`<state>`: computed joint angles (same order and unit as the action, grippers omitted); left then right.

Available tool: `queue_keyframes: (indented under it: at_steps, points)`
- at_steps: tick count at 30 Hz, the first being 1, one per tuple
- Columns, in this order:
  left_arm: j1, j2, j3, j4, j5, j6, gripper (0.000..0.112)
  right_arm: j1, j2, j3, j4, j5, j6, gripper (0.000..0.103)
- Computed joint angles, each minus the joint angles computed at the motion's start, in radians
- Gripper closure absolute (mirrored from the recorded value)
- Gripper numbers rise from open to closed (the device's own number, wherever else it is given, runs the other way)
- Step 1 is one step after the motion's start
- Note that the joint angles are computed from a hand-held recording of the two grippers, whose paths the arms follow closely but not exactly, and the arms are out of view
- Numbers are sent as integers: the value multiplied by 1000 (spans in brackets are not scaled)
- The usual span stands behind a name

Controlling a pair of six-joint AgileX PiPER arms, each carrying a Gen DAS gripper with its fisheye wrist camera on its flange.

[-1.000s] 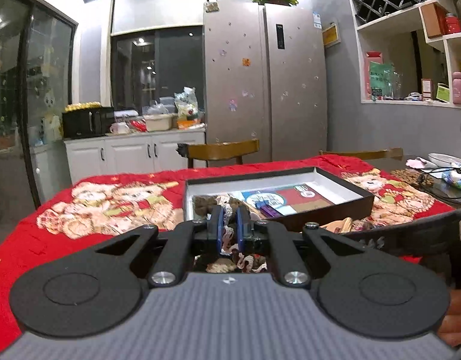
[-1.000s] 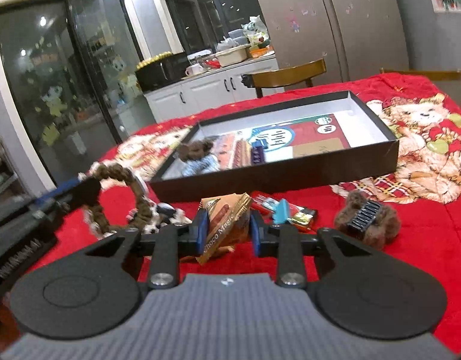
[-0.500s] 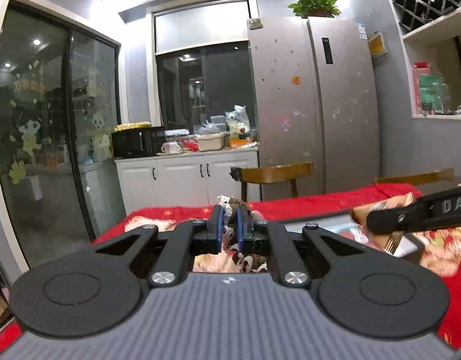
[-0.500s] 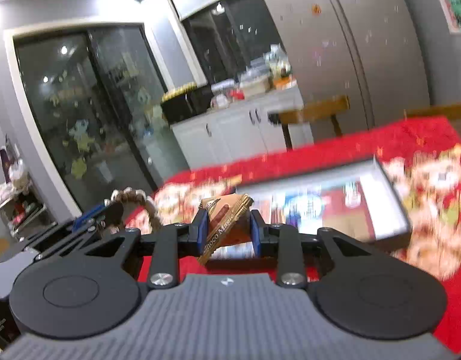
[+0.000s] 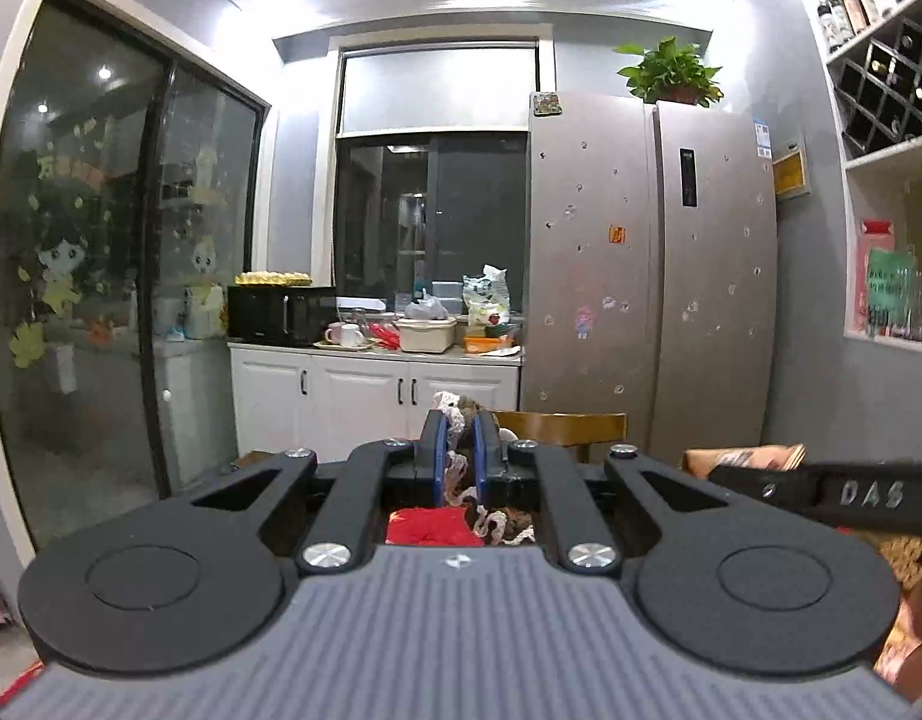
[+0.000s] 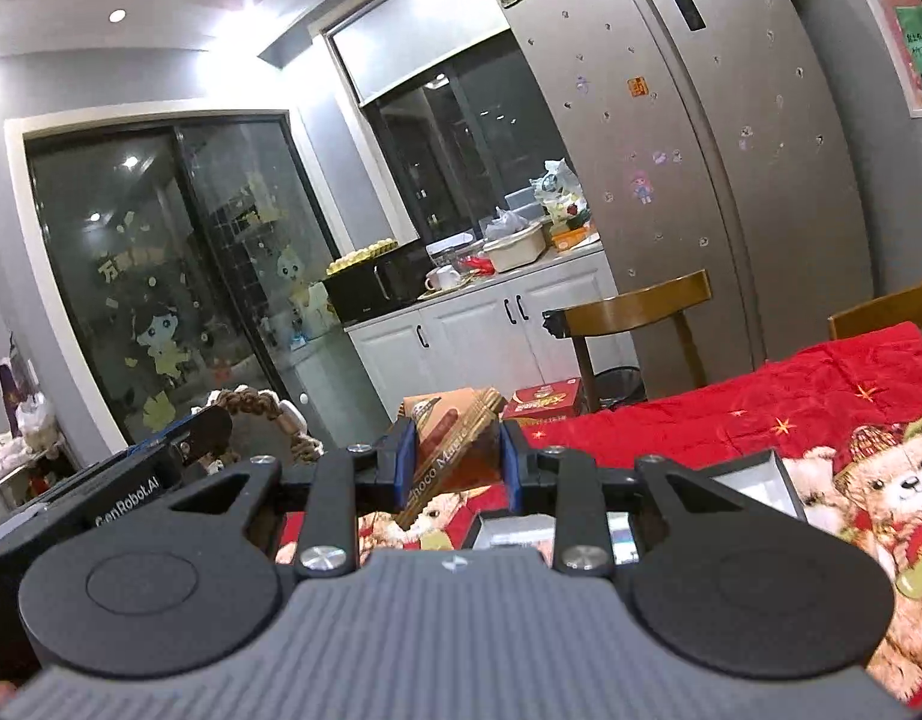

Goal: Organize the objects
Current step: 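Lift and carry the scrunchie and chocolate bar over the black box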

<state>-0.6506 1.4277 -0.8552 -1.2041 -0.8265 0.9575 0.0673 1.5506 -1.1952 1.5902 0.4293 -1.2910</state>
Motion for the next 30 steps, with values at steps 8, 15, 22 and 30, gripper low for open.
queue_keyframes:
  at_steps: [8, 15, 22, 30]
  points:
    - [162, 139, -210, 87, 211, -43, 101, -10, 191, -224, -123, 23, 158, 71]
    - [308, 294, -363, 384, 438, -333, 101, 5, 381, -443, -362, 11, 435, 71]
    - [412, 449, -470, 776, 543, -720, 101, 38, 523, -578, -546, -40, 599, 71]
    - [452, 651, -681, 311, 745, -225, 101, 43, 677, -751, -844, 67, 908, 71]
